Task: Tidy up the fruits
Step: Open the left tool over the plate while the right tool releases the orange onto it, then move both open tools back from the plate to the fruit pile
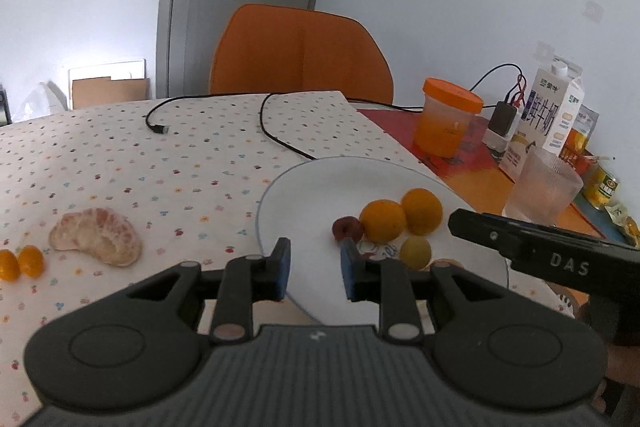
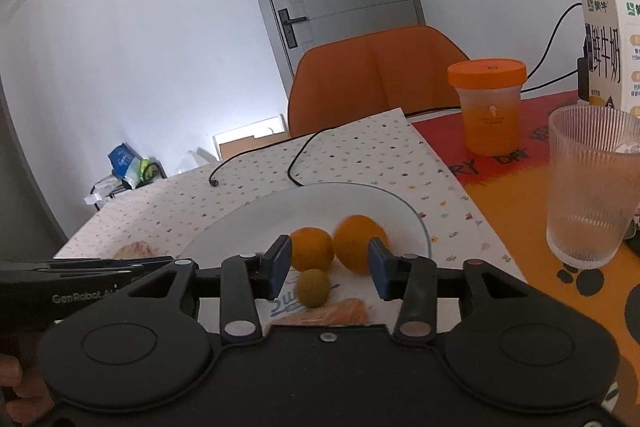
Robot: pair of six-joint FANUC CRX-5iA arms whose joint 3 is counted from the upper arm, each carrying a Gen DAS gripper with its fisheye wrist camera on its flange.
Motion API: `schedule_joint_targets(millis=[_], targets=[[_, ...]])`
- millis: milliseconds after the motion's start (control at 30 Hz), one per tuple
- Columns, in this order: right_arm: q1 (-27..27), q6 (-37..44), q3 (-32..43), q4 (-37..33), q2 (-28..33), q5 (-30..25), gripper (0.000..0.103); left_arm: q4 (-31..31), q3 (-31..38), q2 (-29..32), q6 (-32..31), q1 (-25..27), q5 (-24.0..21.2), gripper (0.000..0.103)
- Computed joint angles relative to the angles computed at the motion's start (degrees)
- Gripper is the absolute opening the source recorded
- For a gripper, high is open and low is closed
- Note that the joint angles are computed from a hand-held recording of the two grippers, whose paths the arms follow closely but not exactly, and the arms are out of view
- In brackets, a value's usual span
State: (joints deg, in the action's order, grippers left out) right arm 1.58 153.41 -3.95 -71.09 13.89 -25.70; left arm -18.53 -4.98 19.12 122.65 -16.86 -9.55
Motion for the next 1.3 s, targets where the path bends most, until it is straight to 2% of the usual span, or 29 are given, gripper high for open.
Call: schedule_joint_targets(millis=[100,200,333,467,533,600,667,733,933,1067,1300], targets=[[-0.47,1.63,-0.30,-1.53,-0.40,-1.39,0.044,-2.59,-0.35,-1.10,3.12,0.07,-0.82,0.027],[-0.78,3.36,-0.55,-3.02,-0.74,-2.76,0.050,-5.18,-0.47,-1.98,5.48,0.16,-2.64,0.033],[-1.40,6.14,-0.64,-5.63,-0.66,-5.02,0.056,-10.16,-0.13,-2.86,11.25,0.21,-4.92,0.039],[-1.10,6.90,-0.57,-6.49,-0.79,-5.88,0.058,-16.53,-0.25,-4.06,18.90,0.12,-6.07,0.051],[-0.98,8.33,-0.79,-7.59,-1.01,-6.14,0.066,-19.91,-0.10,-4.65,22.65,-0.24,-7.20,0.053],[-0.17,7.97,-0.72,-6.84,-1.20,-5.97,0.067,-22.32,-0.29,-5.45,25.78,-0.35,-8.16,0.056],[0.82,6.96,-0.48,-5.64,-1.35,-5.78,0.068,-26.46,-0.99,-6.62,31.20,-0.76,-8.56,0.067],[1.73,6.37,-0.60,-4.82,-1.78,-5.44,0.073,-29.70,-1.66,-7.56,35.09,-1.21,-9.17,0.074],[3.93,6.87,-0.76,-4.74,-2.42,-5.17,0.082,-31.63,-3.86,-10.07,37.05,-0.53,-10.68,0.078],[6.01,5.55,-0.74,-3.02,-2.38,-5.19,0.085,-35.87,-5.50,-11.93,42.78,-0.91,-12.32,0.084],[8.51,3.42,-1.27,-0.86,-3.05,-5.13,0.091,-36.29,-9.11,-15.36,45.17,0.32,-13.65,0.085]])
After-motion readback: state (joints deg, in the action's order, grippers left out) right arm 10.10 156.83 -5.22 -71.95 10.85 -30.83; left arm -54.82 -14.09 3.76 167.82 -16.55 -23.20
